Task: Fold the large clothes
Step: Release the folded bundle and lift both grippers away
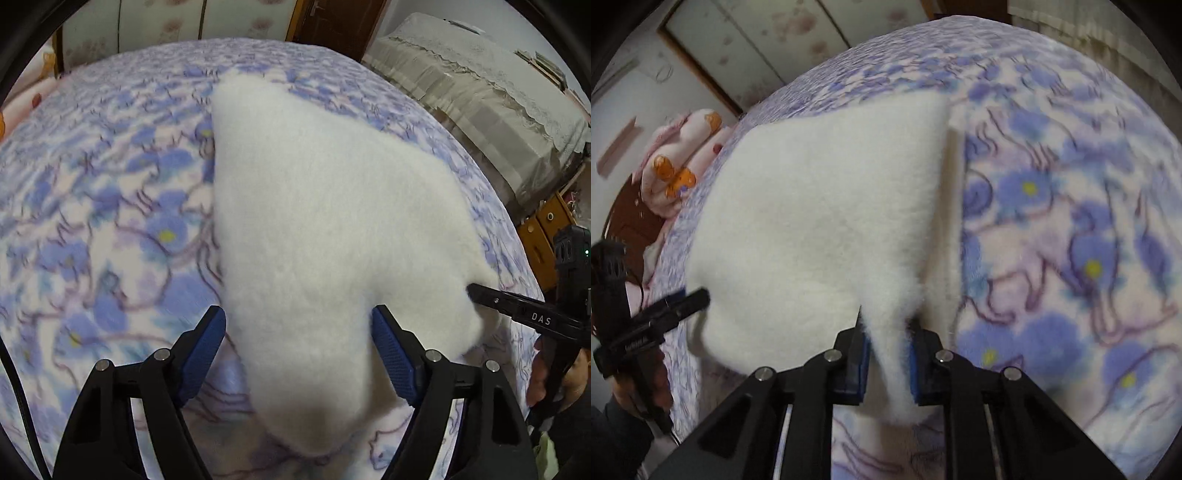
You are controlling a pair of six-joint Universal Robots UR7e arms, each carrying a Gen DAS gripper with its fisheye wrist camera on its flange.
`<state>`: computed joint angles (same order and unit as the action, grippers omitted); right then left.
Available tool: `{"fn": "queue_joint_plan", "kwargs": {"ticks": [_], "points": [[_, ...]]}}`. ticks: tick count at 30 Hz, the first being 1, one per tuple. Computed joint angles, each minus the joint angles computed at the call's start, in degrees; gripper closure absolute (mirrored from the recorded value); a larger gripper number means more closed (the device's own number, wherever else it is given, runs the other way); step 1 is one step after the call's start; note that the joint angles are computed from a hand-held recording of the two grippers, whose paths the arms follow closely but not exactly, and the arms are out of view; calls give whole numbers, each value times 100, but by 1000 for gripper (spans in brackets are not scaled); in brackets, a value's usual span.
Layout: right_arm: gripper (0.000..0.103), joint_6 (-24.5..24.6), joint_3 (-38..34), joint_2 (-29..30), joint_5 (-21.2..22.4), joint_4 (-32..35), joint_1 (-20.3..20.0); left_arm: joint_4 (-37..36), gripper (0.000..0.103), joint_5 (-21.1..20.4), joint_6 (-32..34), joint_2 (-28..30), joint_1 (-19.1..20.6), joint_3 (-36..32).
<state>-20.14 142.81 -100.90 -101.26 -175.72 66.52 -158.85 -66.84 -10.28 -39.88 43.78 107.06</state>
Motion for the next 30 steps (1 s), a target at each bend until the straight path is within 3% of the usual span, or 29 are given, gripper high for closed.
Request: {"fn": "queue_joint_plan", "kwargs": {"ticks": [3, 5, 7, 11, 14, 18, 21, 22, 23, 24, 26, 30], "points": [[79, 195, -75, -184, 101, 276, 68, -76, 23, 157, 29, 5, -82, 46], [65, 344, -300, -247, -78, 733, 235, 154, 22, 97, 44, -33, -66, -49], [57, 429, -425, -261, -26, 727, 298, 493, 22, -66, 16, -71, 1, -215], [56, 728, -825, -79, 30, 739, 319, 718, 20, -217, 28, -47, 183, -557], [56, 945, -1223, 354, -236, 683, 415, 897, 16, -416, 68, 84, 296, -915], [56, 1303, -1684, 860, -236, 703, 381, 790, 16, -469, 103, 251, 332, -1277], [58, 1317, -1842, 1178, -351, 528, 359, 864, 16, -417, 12, 435, 374, -1599], [82, 1242, -1857, 1201, -292, 537, 341, 931, 17, -312, -11, 519, 379, -1727], [87, 1142, -1824, 1193, -409, 412, 421, 966, 19, -292, -21, 563, 390, -1804], [90, 1000, -1696, 1137, -517, 61, 517, 929, 24, -305, -4, 583, 398, -1828], [90, 851, -1450, 1032, -495, -512, 540, 837, 25, -142, 42, 642, 385, -1819], [87, 727, -1453, 1381, -931, -650, 445, 552, 21, -228, 11, 760, 466, -1722]]}}
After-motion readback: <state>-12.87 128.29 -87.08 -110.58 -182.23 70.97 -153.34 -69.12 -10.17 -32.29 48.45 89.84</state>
